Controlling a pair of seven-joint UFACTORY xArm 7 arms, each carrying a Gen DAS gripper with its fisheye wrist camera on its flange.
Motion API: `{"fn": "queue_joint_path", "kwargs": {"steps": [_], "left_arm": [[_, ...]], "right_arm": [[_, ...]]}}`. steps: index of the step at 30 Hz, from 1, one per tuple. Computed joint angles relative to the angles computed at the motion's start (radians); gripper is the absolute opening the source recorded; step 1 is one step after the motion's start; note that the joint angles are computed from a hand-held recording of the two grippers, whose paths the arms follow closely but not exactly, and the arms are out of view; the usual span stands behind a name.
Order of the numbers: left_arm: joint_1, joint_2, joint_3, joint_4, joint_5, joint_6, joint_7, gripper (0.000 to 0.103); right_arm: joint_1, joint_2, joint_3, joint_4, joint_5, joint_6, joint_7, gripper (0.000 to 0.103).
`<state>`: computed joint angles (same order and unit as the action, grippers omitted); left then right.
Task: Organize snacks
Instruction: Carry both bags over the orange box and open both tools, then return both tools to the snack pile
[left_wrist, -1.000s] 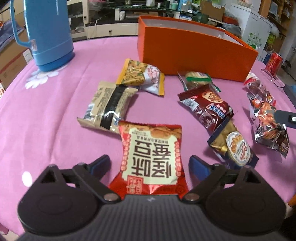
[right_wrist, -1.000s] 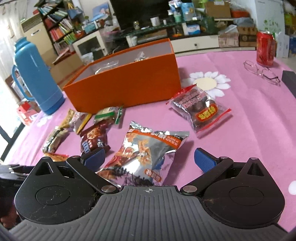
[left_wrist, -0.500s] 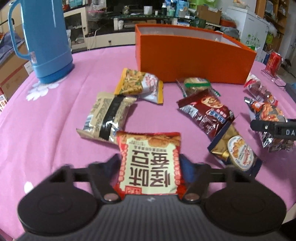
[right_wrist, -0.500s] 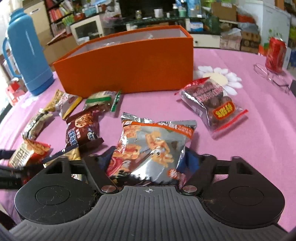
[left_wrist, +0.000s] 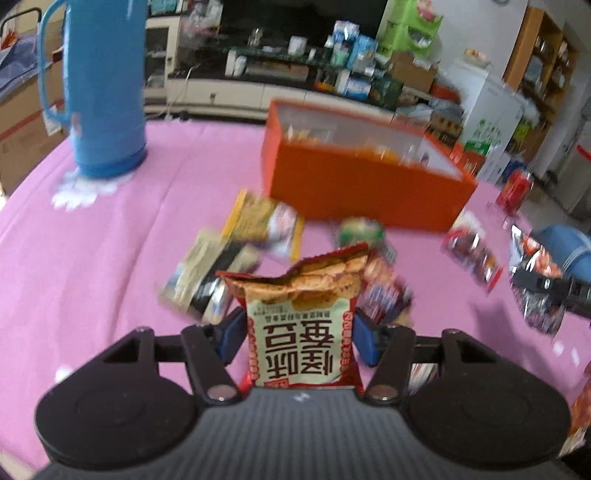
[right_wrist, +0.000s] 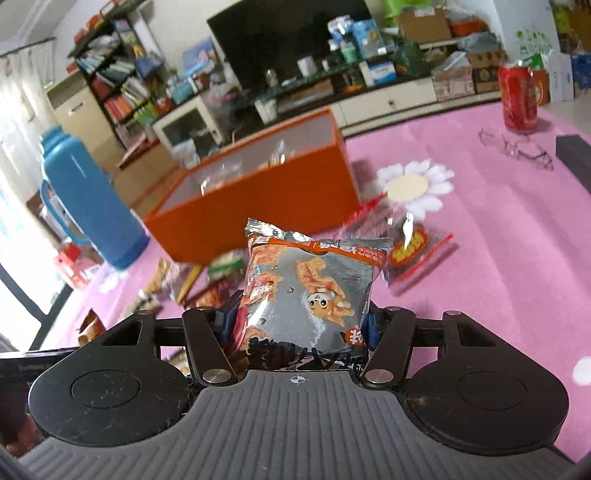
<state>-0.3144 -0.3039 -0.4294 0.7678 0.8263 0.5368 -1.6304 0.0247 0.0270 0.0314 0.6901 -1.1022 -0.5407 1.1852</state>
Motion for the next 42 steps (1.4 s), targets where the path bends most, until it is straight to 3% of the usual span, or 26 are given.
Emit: {"fn": "queue_joint_path", "kwargs": {"steps": [6, 12, 16, 21, 22, 24, 25, 26, 29, 31, 32, 34, 37, 40, 42], "left_arm": [[0.059, 0.104, 0.046, 0.173, 0.116, -0.073, 0.006, 0.059], [0.037, 0.303, 0.133, 0.432, 0.193, -0.075, 0.049, 0.058], [0.005, 0.462, 0.194, 0.602, 0.162, -0.070, 0.122, 0.058], [-0.028, 0.632, 0.249, 0.759, 0.066, -0.024, 0.249, 0.058], [-0.030, 0.659, 0.260, 0.780, 0.050, -0.032, 0.270, 0.058], [-0.045, 0.692, 0.295, 0.807, 0.046, -0.053, 0.269, 0.071], [-0.065, 0.680, 0.321, 0.793, 0.065, -0.055, 0.238, 0.080], [-0.091, 0.659, 0.355, 0.771, 0.106, -0.068, 0.187, 0.083], [-0.168, 0.557, 0.429, 0.664, 0.241, -0.099, 0.052, 0.091], [-0.192, 0.471, 0.427, 0.577, 0.347, -0.073, -0.036, 0.091], [-0.195, 0.426, 0.411, 0.530, 0.377, -0.050, -0.060, 0.091], [-0.199, 0.340, 0.368, 0.436, 0.391, 0.009, -0.077, 0.092], [-0.197, 0.223, 0.299, 0.283, 0.362, 0.055, -0.104, 0.101], [-0.196, 0.141, 0.233, 0.152, 0.310, 0.085, -0.146, 0.102], [-0.192, 0.109, 0.196, 0.084, 0.264, 0.082, -0.181, 0.102]], "right_arm": [[0.021, -0.001, 0.010, 0.091, 0.056, 0.031, -0.050, 0.045], [0.027, 0.153, 0.071, 0.375, 0.116, 0.121, -0.105, 0.045], [0.068, 0.313, 0.101, 0.567, 0.261, 0.172, -0.232, 0.045], [-0.075, 0.544, 0.360, 0.806, 0.223, 0.325, -0.246, 0.045], [-0.064, 0.578, 0.365, 0.842, 0.238, 0.348, -0.265, 0.046], [0.008, 0.615, 0.297, 0.894, 0.283, 0.367, -0.284, 0.057], [0.030, 0.619, 0.272, 0.904, 0.306, 0.374, -0.286, 0.060], [0.045, 0.611, 0.247, 0.896, 0.330, 0.351, -0.281, 0.065], [0.169, 0.527, 0.055, 0.791, 0.466, 0.161, -0.307, 0.086], [0.289, 0.454, -0.084, 0.683, 0.627, 0.061, -0.419, 0.093], [0.309, 0.419, -0.105, 0.639, 0.665, 0.029, -0.454, 0.093], [0.250, 0.360, -0.048, 0.579, 0.621, 0.011, -0.434, 0.093], [0.132, 0.285, 0.057, 0.484, 0.487, 0.025, -0.336, 0.093], [0.010, 0.211, 0.154, 0.364, 0.314, 0.061, -0.248, 0.093], [0.025, 0.143, 0.128, 0.236, 0.307, 0.072, -0.271, 0.093]]}}
